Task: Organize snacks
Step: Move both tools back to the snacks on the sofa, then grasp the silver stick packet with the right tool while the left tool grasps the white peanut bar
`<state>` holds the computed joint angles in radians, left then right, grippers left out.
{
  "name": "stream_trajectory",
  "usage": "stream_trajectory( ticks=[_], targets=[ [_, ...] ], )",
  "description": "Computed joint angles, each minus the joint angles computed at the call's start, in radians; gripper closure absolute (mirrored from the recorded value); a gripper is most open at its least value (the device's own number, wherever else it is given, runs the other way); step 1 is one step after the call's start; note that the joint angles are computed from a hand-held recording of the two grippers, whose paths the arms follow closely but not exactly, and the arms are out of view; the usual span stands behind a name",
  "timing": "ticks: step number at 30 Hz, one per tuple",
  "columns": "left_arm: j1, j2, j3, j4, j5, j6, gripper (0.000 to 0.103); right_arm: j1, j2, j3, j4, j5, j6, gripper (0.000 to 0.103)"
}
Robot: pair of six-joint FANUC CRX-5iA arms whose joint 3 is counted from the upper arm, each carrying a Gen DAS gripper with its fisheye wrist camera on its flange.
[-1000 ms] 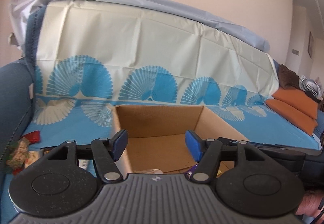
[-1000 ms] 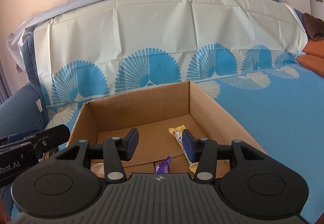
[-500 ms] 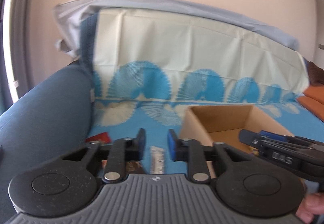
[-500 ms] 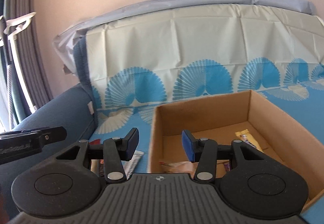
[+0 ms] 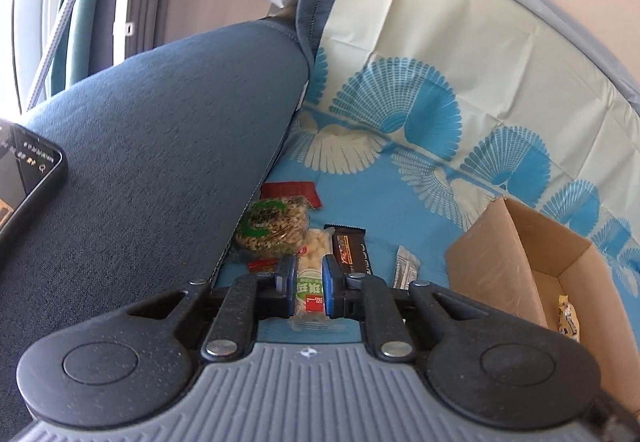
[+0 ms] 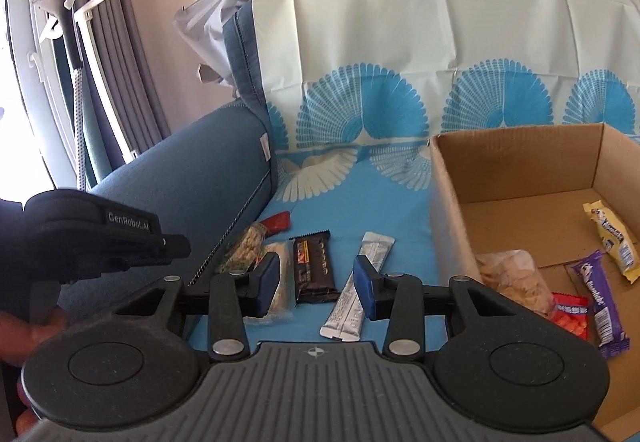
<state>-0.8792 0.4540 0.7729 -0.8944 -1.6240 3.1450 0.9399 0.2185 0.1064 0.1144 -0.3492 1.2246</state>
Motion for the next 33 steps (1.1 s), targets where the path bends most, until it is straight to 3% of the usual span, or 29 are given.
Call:
stream_trajectory(
  ticks=[2,13,16,19,21,23,25,29,30,33],
  targets=[
    [0.016,-0.013,-0.025,0.026,0.02,0.011,0.089,0.012,0.025,0.029,0.013,-0.045,-0.02,0.06],
    [0.089,-0.048,-0.125,0.122,0.166,0.029,0.088,0.02,0.159,0.113,0.087,-0.097,-0.153,0.06],
    [0.097,-0.045,-0.139,0.113,0.201,0.041,0.086,0.024,0.193,0.107,0.19,-0.068,-0.225,0.06],
    [0.108,-0.03,-0.133,0.106,0.213,0.063,0.085,0.016,0.233,0.182,0.121,-0.126,-0.202,0.06],
    [0.118,-0.012,-0.125,0.113,0.216,0.059,0.072,0.018,0.256,0.201,0.165,-0.143,-0.235,0.059],
    [0.139,-0.002,-0.117,0.14,0.224,0.061,0.071,0.014,0.282,0.253,0.114,-0.189,-0.197,0.057],
    [0.139,0.011,-0.108,0.118,0.231,0.072,0.061,0.015,0.314,0.303,0.102,-0.25,-0.173,0.057],
    [0.175,0.046,-0.075,0.166,0.241,0.032,0.059,0.006,0.361,0.381,0.07,-0.342,-0.165,0.057],
    [0.182,0.061,-0.06,0.179,0.237,0.006,0.053,0.004,0.363,0.384,0.069,-0.342,-0.165,0.057],
    [0.207,0.139,0.045,0.238,0.131,-0.136,0.047,0.004,0.367,0.391,0.068,-0.345,-0.137,0.062]
  ],
)
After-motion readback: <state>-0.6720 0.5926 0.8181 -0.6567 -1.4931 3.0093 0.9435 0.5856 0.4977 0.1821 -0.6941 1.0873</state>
